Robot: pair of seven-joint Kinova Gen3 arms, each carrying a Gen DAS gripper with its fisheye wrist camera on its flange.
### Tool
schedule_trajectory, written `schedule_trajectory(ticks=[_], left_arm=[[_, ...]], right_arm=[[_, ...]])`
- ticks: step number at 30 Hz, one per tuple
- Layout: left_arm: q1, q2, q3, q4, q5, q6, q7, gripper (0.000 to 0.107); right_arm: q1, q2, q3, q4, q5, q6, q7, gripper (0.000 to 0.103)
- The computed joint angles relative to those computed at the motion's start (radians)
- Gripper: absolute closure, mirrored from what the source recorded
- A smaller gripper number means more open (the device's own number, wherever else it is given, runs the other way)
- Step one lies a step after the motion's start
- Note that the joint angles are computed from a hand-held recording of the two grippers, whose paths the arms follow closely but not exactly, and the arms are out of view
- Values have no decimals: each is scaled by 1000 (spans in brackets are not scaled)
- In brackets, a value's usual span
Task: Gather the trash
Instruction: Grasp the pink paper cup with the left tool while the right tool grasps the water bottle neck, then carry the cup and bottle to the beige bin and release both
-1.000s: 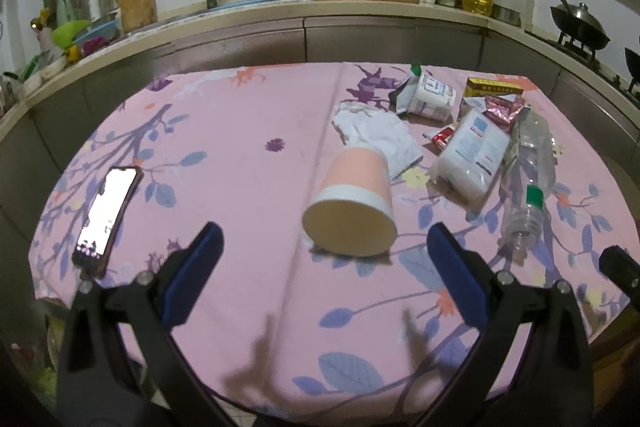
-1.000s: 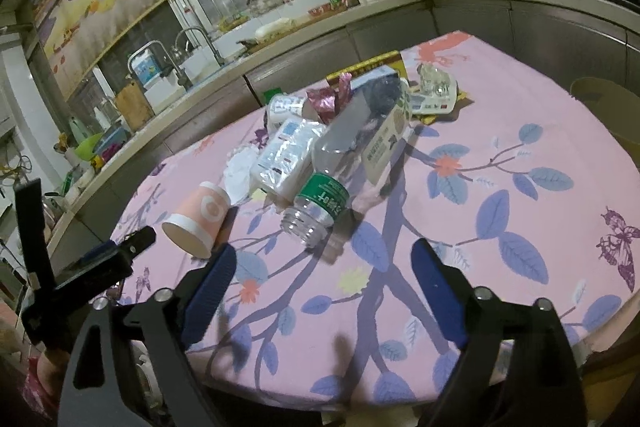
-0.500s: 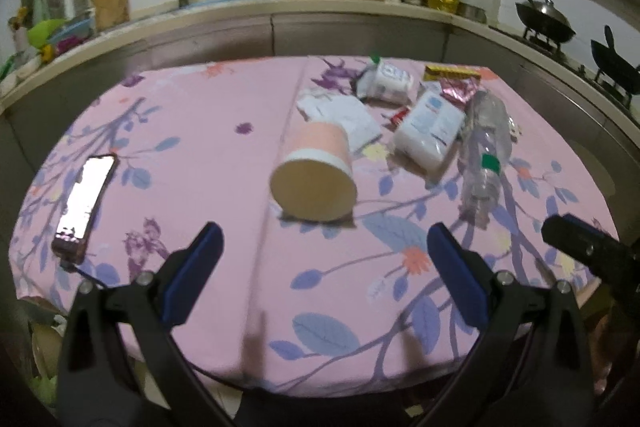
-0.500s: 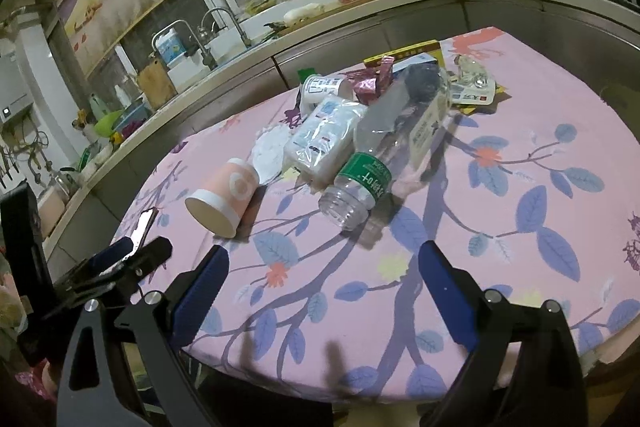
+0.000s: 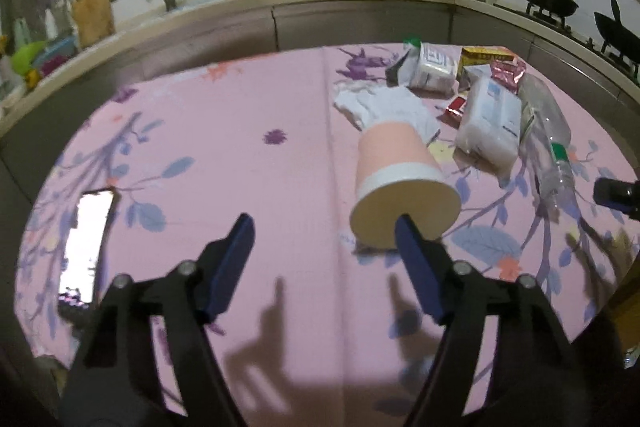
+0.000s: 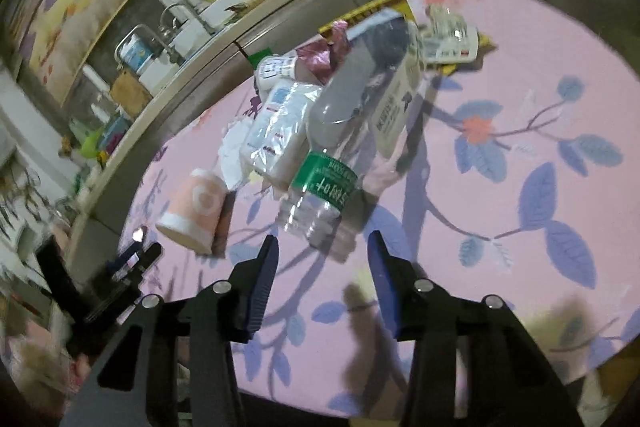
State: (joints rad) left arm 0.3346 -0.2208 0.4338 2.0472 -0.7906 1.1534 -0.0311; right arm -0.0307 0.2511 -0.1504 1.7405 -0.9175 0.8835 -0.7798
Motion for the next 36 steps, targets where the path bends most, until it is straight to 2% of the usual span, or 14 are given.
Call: schedule_trajectory(ticks=[3, 9, 11, 14, 16, 19, 22, 28, 32, 36], left_arm=[[-10, -4, -41, 17, -1, -78, -33, 51], [-32, 24, -54, 15, -33, -145, -68, 68], [-36, 27, -71, 15, -23, -176, -94, 84], [-44, 36, -83, 12, -11, -210, -126, 102], [-45, 34, -75, 11, -13, -217, -127, 105], [-38, 18, -40, 11, -35, -198, -103, 105], [-31, -11, -18, 9, -30, -194, -99, 105], [-48, -49, 5, -25, 33, -272, -149, 105], [-68, -7, 37, -83, 19, -311, -197, 105], [-46, 87, -1, -171, 18, -391, -283, 105]], right_arm=[[2, 61, 4, -74, 6, 80, -96, 59], [10, 159, -10, -183, 21, 170, -271, 59], [16, 189, -21, -213, 24, 195, -305, 58], [18, 212, -34, -227, 31, 192, -335, 58], [51, 232, -56, -216, -9, 209, -314, 65], [98, 219, -63, -177, -47, 224, -261, 65], [148, 223, -58, -154, -79, 292, -209, 65], [228, 217, -22, -99, -132, 427, -105, 65], [276, 225, 3, -70, -206, 471, -28, 65], [326, 257, 23, -77, -261, 532, 15, 65]])
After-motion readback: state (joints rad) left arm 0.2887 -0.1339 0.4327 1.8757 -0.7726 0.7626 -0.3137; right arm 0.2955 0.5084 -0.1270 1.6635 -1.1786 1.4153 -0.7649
